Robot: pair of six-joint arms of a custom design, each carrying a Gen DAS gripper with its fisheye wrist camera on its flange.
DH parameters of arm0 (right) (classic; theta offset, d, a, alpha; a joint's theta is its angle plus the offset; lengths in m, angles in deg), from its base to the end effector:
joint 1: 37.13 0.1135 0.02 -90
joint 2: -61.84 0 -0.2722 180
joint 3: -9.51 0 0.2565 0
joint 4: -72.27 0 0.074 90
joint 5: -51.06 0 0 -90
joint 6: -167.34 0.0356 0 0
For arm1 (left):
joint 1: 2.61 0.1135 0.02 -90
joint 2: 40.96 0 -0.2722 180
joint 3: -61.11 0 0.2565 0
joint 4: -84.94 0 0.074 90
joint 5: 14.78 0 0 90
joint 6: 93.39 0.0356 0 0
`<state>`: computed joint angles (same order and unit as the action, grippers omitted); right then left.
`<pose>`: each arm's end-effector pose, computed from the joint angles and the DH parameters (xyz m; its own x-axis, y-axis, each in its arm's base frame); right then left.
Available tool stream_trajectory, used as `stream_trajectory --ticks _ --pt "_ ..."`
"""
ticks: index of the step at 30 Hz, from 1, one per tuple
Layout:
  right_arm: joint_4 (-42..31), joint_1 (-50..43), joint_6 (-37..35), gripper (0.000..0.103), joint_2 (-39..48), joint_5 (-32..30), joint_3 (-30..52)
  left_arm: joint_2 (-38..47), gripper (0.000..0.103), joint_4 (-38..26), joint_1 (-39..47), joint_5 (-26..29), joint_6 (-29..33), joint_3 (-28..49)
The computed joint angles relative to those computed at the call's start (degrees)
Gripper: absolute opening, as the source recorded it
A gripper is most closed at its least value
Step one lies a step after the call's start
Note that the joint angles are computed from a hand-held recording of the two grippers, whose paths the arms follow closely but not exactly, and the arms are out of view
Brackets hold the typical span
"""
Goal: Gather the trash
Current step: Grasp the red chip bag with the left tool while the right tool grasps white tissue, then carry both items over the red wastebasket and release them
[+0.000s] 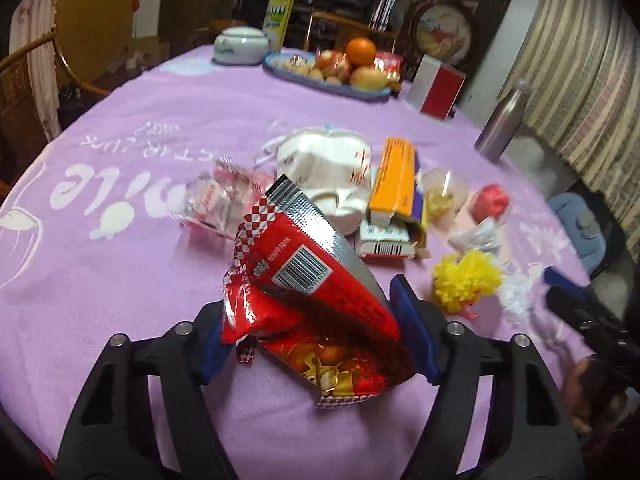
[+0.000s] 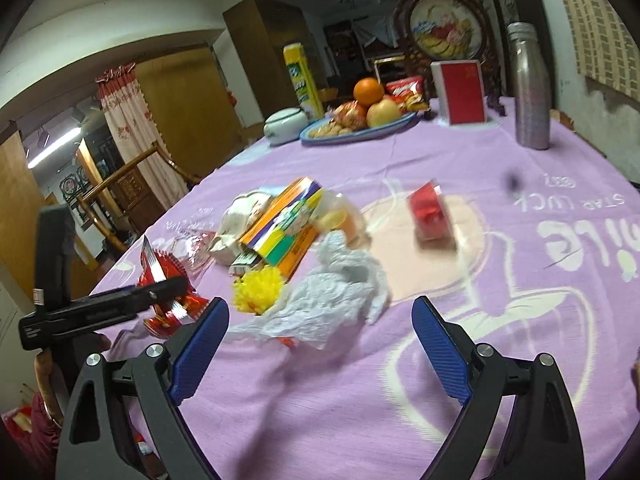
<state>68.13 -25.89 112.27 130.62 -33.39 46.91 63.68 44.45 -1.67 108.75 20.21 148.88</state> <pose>0.2258 0.0414 0.1701 -0.5341 0.4749 -0.6995 0.2305 0.8778 0.4200 0.3904 -0.0133 0.2151 -0.6578 0.3230 -0.6805 0.5975 0.7738 -0.2103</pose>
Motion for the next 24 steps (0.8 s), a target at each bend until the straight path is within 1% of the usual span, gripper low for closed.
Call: stream_trajectory --ticks 1,3,6,8,9,10,11,13,14,16,18,21,22,24 --pt "-0.3 0.2 0.2 0.086 1.6 -0.9 1.1 -0.6 0.069 0.1 0.9 1.2 0.3 -0.1" --pt "-1.2 1.1 0.2 0.079 4.1 -1.3 2.8 -1.6 0.069 1.1 1.7 1.9 0.2 -0.7" --pt "-3.3 2.8 0.7 0.074 6.3 0.8 4.7 -2.6 0.069 2.1 3.4 3.1 0.3 -1.3" --pt "-3.5 2.6 1.0 0.058 6.5 0.8 4.7 -2.8 0.069 1.9 4.5 4.3 0.6 -1.4" --pt "-3.4 2.3 1.0 0.035 6.8 0.1 4.7 -2.9 0.069 1.9 4.9 4.7 0.7 -1.5" --pt "-3.1 1.8 1.1 0.007 7.0 -0.9 4.6 -3.2 0.069 2.0 5.4 5.0 0.9 -1.8" --pt "-2.1 1.2 1.8 0.003 6.8 -2.2 4.0 -3.4 0.069 2.1 5.8 5.2 1.0 -2.0" --pt "1.1 0.6 3.9 0.002 3.2 -3.0 1.2 -3.6 0.069 1.5 7.1 5.9 1.5 -1.9" --pt "1.2 0.7 4.0 0.002 0.7 -2.3 0.6 -3.7 0.069 1.3 7.8 6.3 1.7 -1.9" --pt "-0.4 1.9 3.0 0.002 -4.0 1.0 0.5 -4.2 0.069 1.0 8.9 6.8 1.8 -1.7" --pt "-3.6 4.5 1.7 0.002 -8.6 5.4 1.3 -4.9 0.069 0.7 10.6 7.8 1.9 -1.6" --pt "-5.6 7.4 1.2 0.002 -11.9 7.8 2.3 -6.2 0.069 0.2 13.6 9.6 2.4 -1.7" --pt "-5.9 7.7 0.9 0.002 -12.2 7.7 2.6 -6.7 0.069 -0.1 14.7 10.1 2.8 -1.7" --pt "-6.7 10.6 0.4 0.002 -12.8 9.5 3.8 -7.4 0.069 -0.4 16.7 10.7 3.2 -1.7"
